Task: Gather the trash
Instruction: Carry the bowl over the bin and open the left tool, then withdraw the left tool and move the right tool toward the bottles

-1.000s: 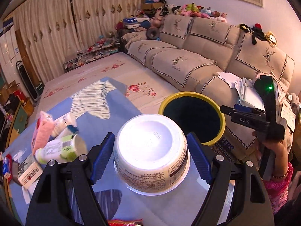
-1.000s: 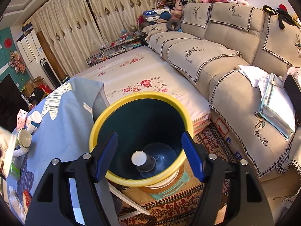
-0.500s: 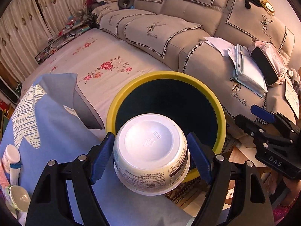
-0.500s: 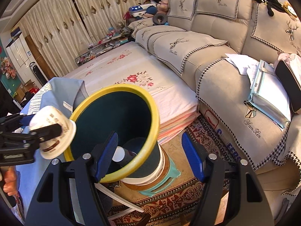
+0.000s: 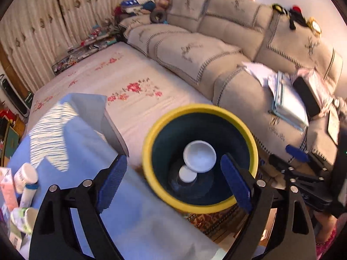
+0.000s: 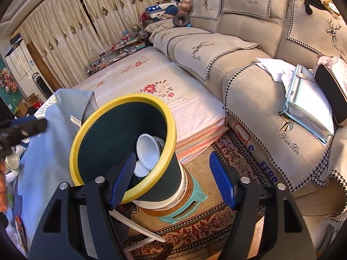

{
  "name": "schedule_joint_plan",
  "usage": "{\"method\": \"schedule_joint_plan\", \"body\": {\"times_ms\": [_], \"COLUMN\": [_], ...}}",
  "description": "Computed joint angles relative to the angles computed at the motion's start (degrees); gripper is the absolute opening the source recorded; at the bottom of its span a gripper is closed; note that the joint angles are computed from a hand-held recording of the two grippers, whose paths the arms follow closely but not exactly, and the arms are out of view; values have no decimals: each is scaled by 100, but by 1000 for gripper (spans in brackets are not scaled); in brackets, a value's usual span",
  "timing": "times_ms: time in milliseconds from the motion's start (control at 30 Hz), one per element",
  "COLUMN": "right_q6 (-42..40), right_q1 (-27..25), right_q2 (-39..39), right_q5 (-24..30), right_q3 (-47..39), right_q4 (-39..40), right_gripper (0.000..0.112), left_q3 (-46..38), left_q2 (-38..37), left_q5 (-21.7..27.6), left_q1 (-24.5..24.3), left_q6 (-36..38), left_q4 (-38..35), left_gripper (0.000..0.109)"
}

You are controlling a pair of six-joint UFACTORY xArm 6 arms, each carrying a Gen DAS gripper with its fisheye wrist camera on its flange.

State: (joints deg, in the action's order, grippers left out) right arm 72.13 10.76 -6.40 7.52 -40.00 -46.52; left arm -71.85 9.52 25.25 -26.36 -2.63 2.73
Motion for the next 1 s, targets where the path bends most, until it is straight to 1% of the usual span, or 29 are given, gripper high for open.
{"method": "schedule_joint_plan", "body": {"times_ms": [133,267,367,467,567,667,733,800,867,933,1000], "right_q6": [-158,-206,-305,-491,-928,-1219,-1604,-2058,-2601,-3191,-3431], "right_q1": [224,516,783,1083,1423,1775,2025,2261,2482,2692,2895], "right_q2": [67,169,303,525,806,1118,1378,1649,1938,2224,2469], "right_q5": [98,247,374,470,582,669,659,726,778,869,1002], "right_q3": [-104,-306,-536,-843,-1240,-1697,-2052,-2431,-2842,-3273,-3684], "right_q4": [141,134,176,314,681,885,1184,1527,1936,2417,2534], "right_gripper": [67,68,68,68,68,68,68,68,68,68,68], "left_q3": [1040,2172,2960,3596,4082,4389,4535,4633,4722,4795,4875], "left_q2": [-1090,-2314,-3211,-3993,-4555,-4790,-4812,-4699,-4534,-4337,-4193], "left_q5": [-536,-981,-1253,-1361,-1506,-1737,-1916,-2150,-2406,-2699,-2972], "left_q1": [384,1006,1601,2248,2889,3460,3789,4089,4280,4484,4703], "left_q6": [-189,-407,-718,-1026,-880,-629,-495,-445,-259,-274,-368], "left_q4": [37,153,513,900,776,447,286,212,10,24,155], "left_gripper": [92,93,96,96,96,97,98,98,98,98,98]}}
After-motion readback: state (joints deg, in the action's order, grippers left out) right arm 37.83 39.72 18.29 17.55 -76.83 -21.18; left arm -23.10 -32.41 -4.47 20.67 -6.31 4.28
